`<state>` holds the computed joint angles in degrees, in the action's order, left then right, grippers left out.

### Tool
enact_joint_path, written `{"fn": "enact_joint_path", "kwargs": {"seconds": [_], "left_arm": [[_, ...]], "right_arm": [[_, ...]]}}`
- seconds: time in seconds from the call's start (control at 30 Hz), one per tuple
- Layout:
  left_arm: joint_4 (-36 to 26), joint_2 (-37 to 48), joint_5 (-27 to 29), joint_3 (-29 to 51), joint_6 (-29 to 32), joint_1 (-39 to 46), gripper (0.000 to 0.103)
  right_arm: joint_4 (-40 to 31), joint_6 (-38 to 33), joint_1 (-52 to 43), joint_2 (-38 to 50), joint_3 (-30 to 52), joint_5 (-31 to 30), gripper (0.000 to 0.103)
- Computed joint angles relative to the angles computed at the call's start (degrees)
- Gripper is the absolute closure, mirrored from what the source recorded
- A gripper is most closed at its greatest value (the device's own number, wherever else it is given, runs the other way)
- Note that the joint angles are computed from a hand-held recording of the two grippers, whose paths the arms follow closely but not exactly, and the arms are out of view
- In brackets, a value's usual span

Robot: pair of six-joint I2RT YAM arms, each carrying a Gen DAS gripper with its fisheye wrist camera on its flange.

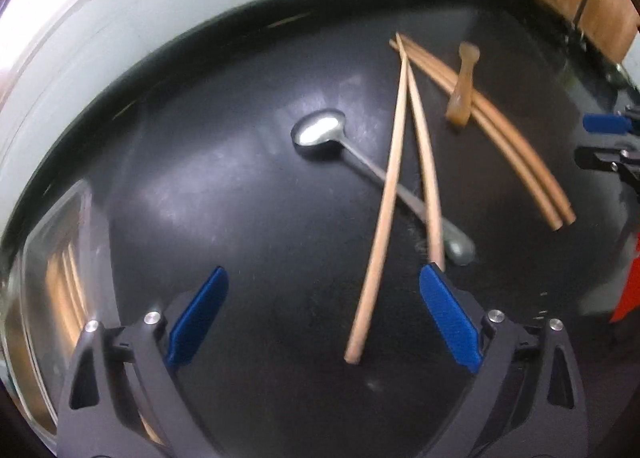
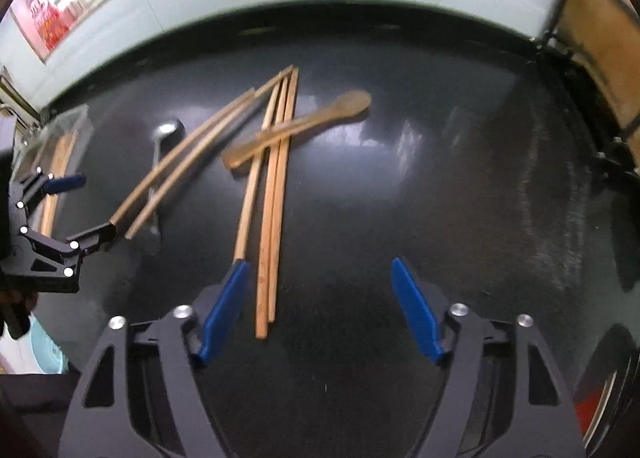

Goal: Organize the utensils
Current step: 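Move both open tools back over the remaining utensil pile, then grasp a chopstick with the left tool while the right tool grasps another chopstick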

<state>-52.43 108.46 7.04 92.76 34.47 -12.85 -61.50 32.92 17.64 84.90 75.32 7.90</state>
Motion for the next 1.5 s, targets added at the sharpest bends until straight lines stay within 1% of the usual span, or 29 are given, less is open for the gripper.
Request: {"fn": "enact_joint_path", "kwargs": {"seconds": [0.07, 0.13, 0.23, 0.27, 0.33, 0.4, 0.43, 0.5, 0.57, 0.6, 0.63, 0.67, 0.73, 0.8, 0.83, 0.9, 1.0, 1.03, 1.07, 1.1, 1.17, 1.2, 1.27, 1.33, 1.4, 1.5], "left_arm": [[-1.15, 1.74, 0.95, 2.07, 0.81, 0.14, 0.009], [-1.41, 3.28, 2.84, 3.83, 1.38, 0.26, 0.009], [-2.23, 7.37, 3.12, 7.05, 2.91, -0.31, 0.015], [-2.77, 8.94, 5.3, 8.98, 2.69, 0.08, 0.016], [-3.7, 11.01, 5.74, 11.9, 3.61, -0.23, 0.018], [-4.16, 12.21, 6.77, 13.78, 5.63, -0.56, 0.022], [-4.02, 12.75, 7.71, 14.45, 6.31, -0.74, 0.026], [-4.13, 13.35, 8.62, 15.58, 6.62, -1.39, 0.036], [-4.8, 13.79, 8.95, 16.95, 7.55, -2.6, 0.063], [-5.28, 13.98, 8.59, 17.69, 7.29, -3.22, 0.068], [-6.21, 14.4, 8.59, 18.61, 6.59, -3.83, 0.076], [-7.91, 14.99, 9.21, 19.89, 5.75, -4.32, 0.088], [-7.74, 14.48, 8.92, 19.04, 5.59, -5.32, 0.097], [-6.8, 13.6, 8.72, 17.44, 4.89, -5.92, 0.097], [-7.56, 13.93, 8.91, 18.1, 3.89, -6.17, 0.097], [-8.29, 14.21, 8.72, 18.62, 2.3, -6.39, 0.097], [-8.35, 13.92, 8.87, 18.25, -1.23, -6.46, 0.097], [-8.47, 13.9, 8.96, 18.19, -2.1, -6.43, 0.097], [-9.08, 14.14, 9.02, 18.7, -3.16, -6.42, 0.097], [-10.02, 14.6, 9.24, 19.59, -3.97, -6.33, 0.097], [-11.6, 15.77, 9.52, 21.6, -6.98, -6.23, 0.097], [-11.77, 15.9, 9.49, 21.86, -7.87, -6.13, 0.097], [-12.22, 15.46, 9.63, 22.26, -9.29, -5.77, 0.097], [-12.41, 14.04, 9.46, 22.38, -10.2, -5.43, 0.097], [-13.04, 12.92, 9.46, 23.49, -11.4, -5.19, 0.097], [-14.21, 10.6, 10.29, 24.61, -12.83, -4.7, 0.097]], "right_arm": [[1.76, -0.05, -1.14, 0.61, -0.21, -1.42, 0.036], [2.79, -0.44, -1.71, 1.82, -0.08, -1.43, 0.036], [3.53, -0.3, -2.78, 4.26, 0.27, -1.49, 0.037], [3.67, -0.39, -2.87, 4.87, 0.65, -1.42, 0.037], [4.09, -1.06, -3.05, 5.62, 1.21, -1.1, 0.038], [4.55, -1.12, -3.08, 6.24, 1.72, -0.84, 0.039], [4.7, -1.53, -3.62, 7.09, 2.14, -1.63, 0.039], [5.61, -1.96, -4.13, 7.86, 2.66, -2.16, 0.039], [5.71, -2.78, -4.27, 9.1, 4.07, -1.47, 0.041], [5.9, -2.77, -4.36, 9.35, 4.25, -1.46, 0.041], [6.0, -2.66, -4.51, 9.42, 4.28, -1.65, 0.041], [6.02, -2.66, -4.71, 9.69, 4.6, -1.67, 0.042], [5.96, -2.74, -4.68, 10.71, 5.62, -1.6, 0.042], [6.02, -3.23, -4.31, 11.66, 6.53, -1.26, 0.043], [5.6, -3.91, -3.99, 12.64, 7.56, -0.28, 0.045], [4.59, -5.95, -3.46, 15.12, 9.89, 2.55, 0.045], [6.36, -6.73, -3.49, 15.95, 10.38, 2.67, 0.045], [7.2, -7.29, -3.57, 16.28, 10.52, 2.77, 0.049], [7.95, -8.01, -3.71, 16.57, 10.75, 2.72, 0.053], [8.18, -8.41, -3.68, 16.88, 11.15, 2.65, 0.059], [8.64, -9.81, -3.57, 17.7, 12.26, 2.17, 0.077], [6.68, -10.58, -3.29, 19.08, 14.41, 2.58, 0.095], [3.7, -10.42, -2.97, 20.28, 16.86, 1.72, 0.096], [0.81, -9.79, -3.49, 19.97, 17.44, 0.74, 0.096], [-0.74, -7.47, -5.23, 16.47, 15.11, -2.31, 0.096], [-1.58, -6.25, -7.17, 12.23, 15.07, -5.42, 0.096]]}}
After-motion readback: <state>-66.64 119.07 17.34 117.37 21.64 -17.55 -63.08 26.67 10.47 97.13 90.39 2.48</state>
